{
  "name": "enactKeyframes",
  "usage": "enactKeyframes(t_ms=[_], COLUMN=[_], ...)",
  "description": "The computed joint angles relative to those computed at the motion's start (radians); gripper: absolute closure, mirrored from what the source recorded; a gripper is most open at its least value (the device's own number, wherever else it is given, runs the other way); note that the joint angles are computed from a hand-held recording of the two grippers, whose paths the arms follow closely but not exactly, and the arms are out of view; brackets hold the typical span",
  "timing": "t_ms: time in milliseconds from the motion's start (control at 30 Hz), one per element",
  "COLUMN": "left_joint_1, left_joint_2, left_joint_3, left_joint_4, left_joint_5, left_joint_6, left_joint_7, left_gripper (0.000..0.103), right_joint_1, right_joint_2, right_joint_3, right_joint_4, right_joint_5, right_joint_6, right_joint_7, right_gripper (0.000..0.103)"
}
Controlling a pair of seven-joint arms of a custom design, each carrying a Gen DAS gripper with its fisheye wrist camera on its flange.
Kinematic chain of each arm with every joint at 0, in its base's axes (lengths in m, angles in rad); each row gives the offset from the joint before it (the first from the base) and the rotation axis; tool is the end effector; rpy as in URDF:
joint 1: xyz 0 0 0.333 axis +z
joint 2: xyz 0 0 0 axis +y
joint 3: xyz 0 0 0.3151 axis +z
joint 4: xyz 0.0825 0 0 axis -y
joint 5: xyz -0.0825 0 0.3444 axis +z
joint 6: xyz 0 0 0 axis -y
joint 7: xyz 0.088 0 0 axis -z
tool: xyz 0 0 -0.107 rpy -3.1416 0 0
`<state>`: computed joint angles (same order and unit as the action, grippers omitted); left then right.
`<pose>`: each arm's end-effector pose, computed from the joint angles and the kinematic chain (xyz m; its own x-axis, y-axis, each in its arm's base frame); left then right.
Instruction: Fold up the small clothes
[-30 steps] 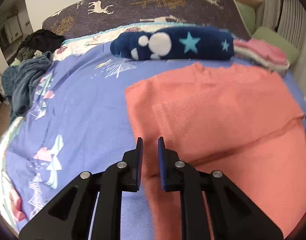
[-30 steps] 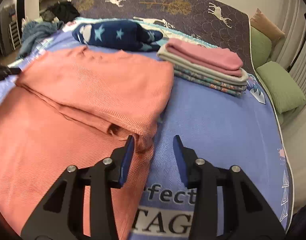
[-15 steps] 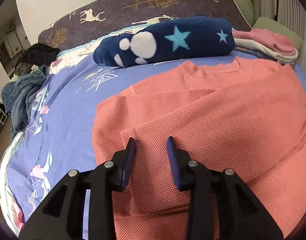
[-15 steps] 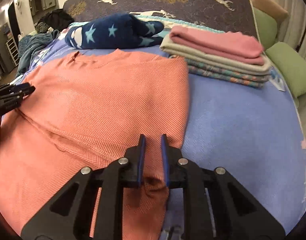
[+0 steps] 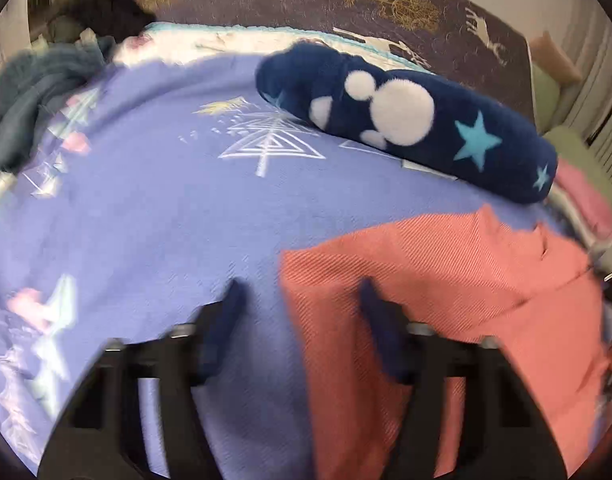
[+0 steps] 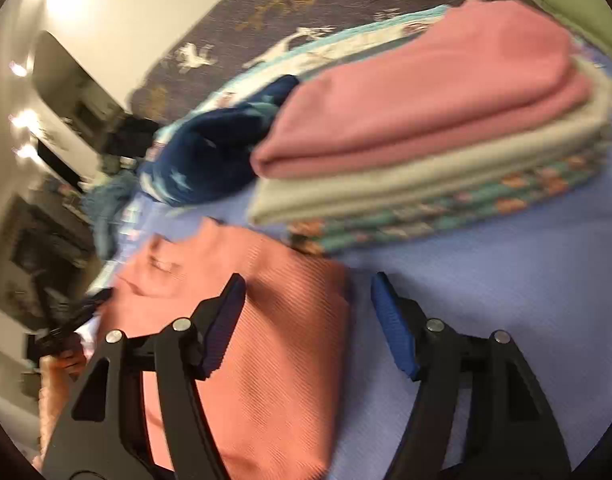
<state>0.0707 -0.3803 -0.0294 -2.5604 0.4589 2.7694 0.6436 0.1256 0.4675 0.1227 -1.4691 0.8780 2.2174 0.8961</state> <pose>0.4199 -0.0025 0.4828 0.5061 -0.8486 0.1538 -0.6479 -0.4918 -0.5816 0.6618 0.1767 0.4667 0.5057 -0.6591 -0.5567 -0.8342 -0.2090 -0.5104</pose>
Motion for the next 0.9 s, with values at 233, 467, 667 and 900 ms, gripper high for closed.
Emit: enactKeyframes(t_ms=[233,467,667,900], left_joint_1=[0.070,0.030,-0.181,-0.108], left_joint_2=[0.016,-0.127,-0.279,-0.178], left_joint_3=[-0.101,-0.054,0.036,-0.221], left_joint_4=[0.029,-0.050,-0.171,-0.045], left_joint_5=[0.200,0.196,0.028,0.234], left_joint_6=[-0.044,-0.046,0.001,-0.352], left_joint_7=[-0.159,-0.169,0.009,-0.071], left_gripper=[0.099,0.085,0.085,0.089], right_joint_1=[0.136,0.081,0.080,0.131], right_joint_2=[-0.121,-0.180,-0.434,-0.505], right_joint_3=[-0.061,-0.009,-0.041,-0.046], right_joint_4=[-0.190,-0.273,-0.548,-0.807], right_joint_5=[-0.165,-0.108,-0.038,-0.476], right_joint_6=[0.362,0.418,0.393,0.765], right_joint_7=[0.040,-0.014,-0.335,-0.028], right_gripper=[0.096,0.046,0.059,0.049])
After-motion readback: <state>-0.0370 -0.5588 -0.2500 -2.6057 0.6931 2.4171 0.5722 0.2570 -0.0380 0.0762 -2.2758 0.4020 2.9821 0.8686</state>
